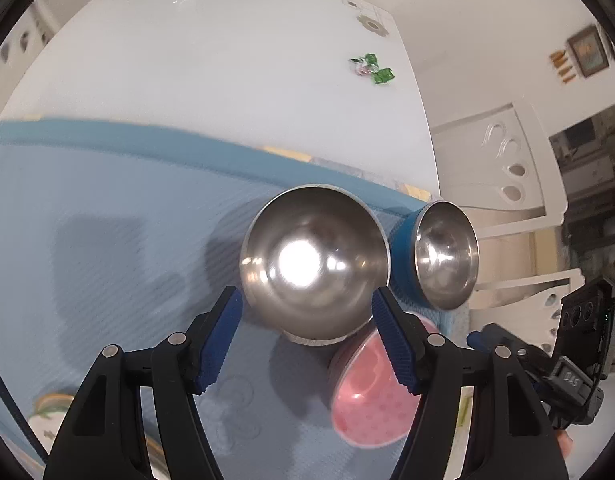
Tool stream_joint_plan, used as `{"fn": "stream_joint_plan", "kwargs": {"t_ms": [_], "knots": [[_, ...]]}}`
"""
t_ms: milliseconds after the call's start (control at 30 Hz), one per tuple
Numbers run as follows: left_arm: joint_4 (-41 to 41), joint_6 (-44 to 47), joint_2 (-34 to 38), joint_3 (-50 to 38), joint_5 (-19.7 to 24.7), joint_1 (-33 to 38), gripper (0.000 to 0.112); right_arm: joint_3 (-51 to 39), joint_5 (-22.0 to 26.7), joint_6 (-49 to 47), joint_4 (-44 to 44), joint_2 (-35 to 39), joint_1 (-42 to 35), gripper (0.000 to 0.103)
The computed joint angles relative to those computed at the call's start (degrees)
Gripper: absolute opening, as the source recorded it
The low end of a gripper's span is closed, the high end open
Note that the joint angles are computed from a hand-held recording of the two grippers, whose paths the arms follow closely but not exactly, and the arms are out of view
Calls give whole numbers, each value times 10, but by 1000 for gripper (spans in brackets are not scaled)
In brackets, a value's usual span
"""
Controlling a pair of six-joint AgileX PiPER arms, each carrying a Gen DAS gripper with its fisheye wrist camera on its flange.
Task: Organize plates and bowls
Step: 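Move both tools toward the pink bowl and steel bowls, then grasp the blue-sided steel bowl rim with the right tool and lift it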
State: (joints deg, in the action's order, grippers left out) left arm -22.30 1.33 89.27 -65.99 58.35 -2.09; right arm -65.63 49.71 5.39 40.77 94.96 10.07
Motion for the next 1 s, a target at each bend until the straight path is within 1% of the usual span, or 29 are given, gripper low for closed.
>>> {"fn": "stream_joint_plan", "kwargs": {"t_ms": [67,167,233,367,433,533,633,667,733,767,800,833,867,967,1000], "knots": [[10,-11,16,-22,-2,-21,65,-1,0,-13,11,15,-11,78],[72,-49,60,-85,-6,-86,64,-2,2,-44,27,38,-25,78],[91,-54,74,-114,-1,-108,64,-5,0,-50,25,46,-30,78],[134,-75,140,-198,24,-159,64,-6,-9,-65,40,58,-48,78],[154,-76,166,-226,30,-180,64,-8,-13,-77,47,64,-54,78],[165,-63,194,-252,36,-202,64,-19,-15,-78,37,76,-57,76],[171,-63,221,-270,47,-211,60,-28,-23,-66,22,87,-55,74],[167,-59,224,-271,47,-211,59,-32,-24,-64,18,93,-53,72],[161,-45,229,-269,40,-212,58,-39,-24,-59,6,101,-50,70],[162,-43,233,-271,40,-213,57,-43,-23,-57,0,105,-48,69],[157,-39,241,-276,44,-212,52,-48,-25,-50,-11,111,-43,69],[148,-34,247,-281,48,-210,48,-50,-25,-47,-16,115,-41,67],[131,-24,256,-286,53,-207,46,-53,-27,-43,-20,120,-38,62],[132,-18,270,-292,53,-216,36,-51,-34,-43,-18,129,-34,58],[136,-19,275,-295,55,-220,28,-52,-35,-41,-20,131,-33,56]]}}
